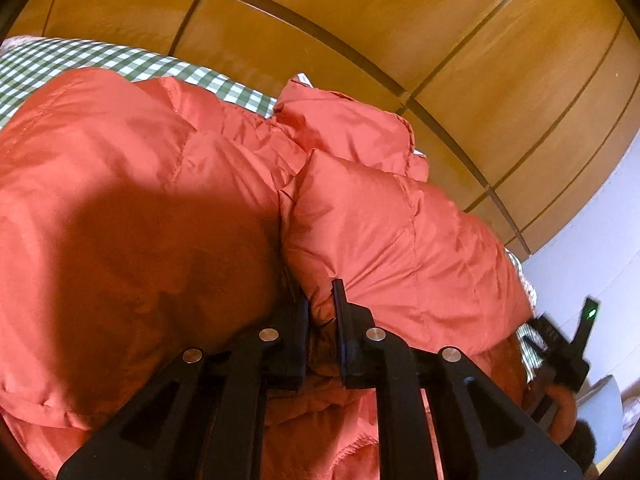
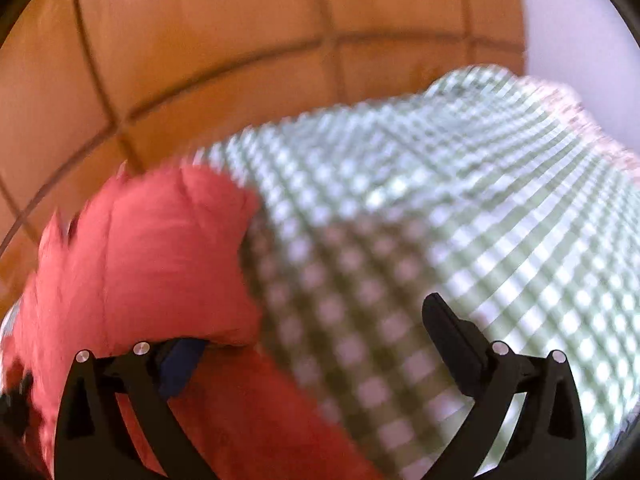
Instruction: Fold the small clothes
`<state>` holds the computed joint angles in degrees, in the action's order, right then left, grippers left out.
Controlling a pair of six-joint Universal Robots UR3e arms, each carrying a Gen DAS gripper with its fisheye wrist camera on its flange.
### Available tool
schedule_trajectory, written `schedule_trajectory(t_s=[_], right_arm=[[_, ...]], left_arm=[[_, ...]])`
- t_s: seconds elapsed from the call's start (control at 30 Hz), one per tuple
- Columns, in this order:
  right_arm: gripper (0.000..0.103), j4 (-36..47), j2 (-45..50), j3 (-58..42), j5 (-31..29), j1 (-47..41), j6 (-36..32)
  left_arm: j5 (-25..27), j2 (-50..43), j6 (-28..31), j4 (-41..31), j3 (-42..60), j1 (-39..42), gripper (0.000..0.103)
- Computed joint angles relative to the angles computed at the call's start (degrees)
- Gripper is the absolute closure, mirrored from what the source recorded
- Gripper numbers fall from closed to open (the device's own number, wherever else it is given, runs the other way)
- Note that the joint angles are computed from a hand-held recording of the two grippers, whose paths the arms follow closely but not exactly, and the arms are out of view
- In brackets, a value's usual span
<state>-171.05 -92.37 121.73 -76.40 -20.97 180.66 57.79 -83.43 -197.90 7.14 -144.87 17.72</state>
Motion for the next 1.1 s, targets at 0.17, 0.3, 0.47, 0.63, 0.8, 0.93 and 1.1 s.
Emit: schedule_trajectory(t_s=[0.17, 0.3, 0.47, 0.63, 0.8, 0.93, 1.1], right_arm=[[0.002, -1.0, 2.4, 0.3, -15.4, 8.0, -2.6], [0.002, 14.1, -1.2, -1.7, -8.2, 1.4, -4.3], [0.002, 10.5, -16.3, 6.3, -3.0, -5.4, -2.0], [0.002, 6.1, -8.3, -2.7, 11.4, -1.7, -4.4], [0.017, 6.2, 11.2, -18.3, 10.6, 7.8, -8.8], [0.019, 12.1, 20.6, -26.2, -0.5, 10.2, -5.2], [0.012, 15.2, 22.6, -24.9, 8.2, 3.8, -0.9]], left_arm=[[1.8, -2.5, 0.4, 0.3, 1.9, -2.2, 0.092], [-0.9, -3.9, 0.9, 1.2, 1.6, -0.1, 0.092], [-1.9, -4.7, 1.2, 2.8, 1.0, 0.6, 0.092], [-1.7, -4.6, 1.1, 2.7, 1.0, 0.3, 0.092], [-1.8, -4.5, 1.2, 2.5, 1.1, 0.3, 0.092], [-2.1, -4.7, 1.6, 2.4, 1.0, 0.6, 0.089], [-2.2, -3.7, 2.7, 0.6, 1.5, 0.4, 0.087]])
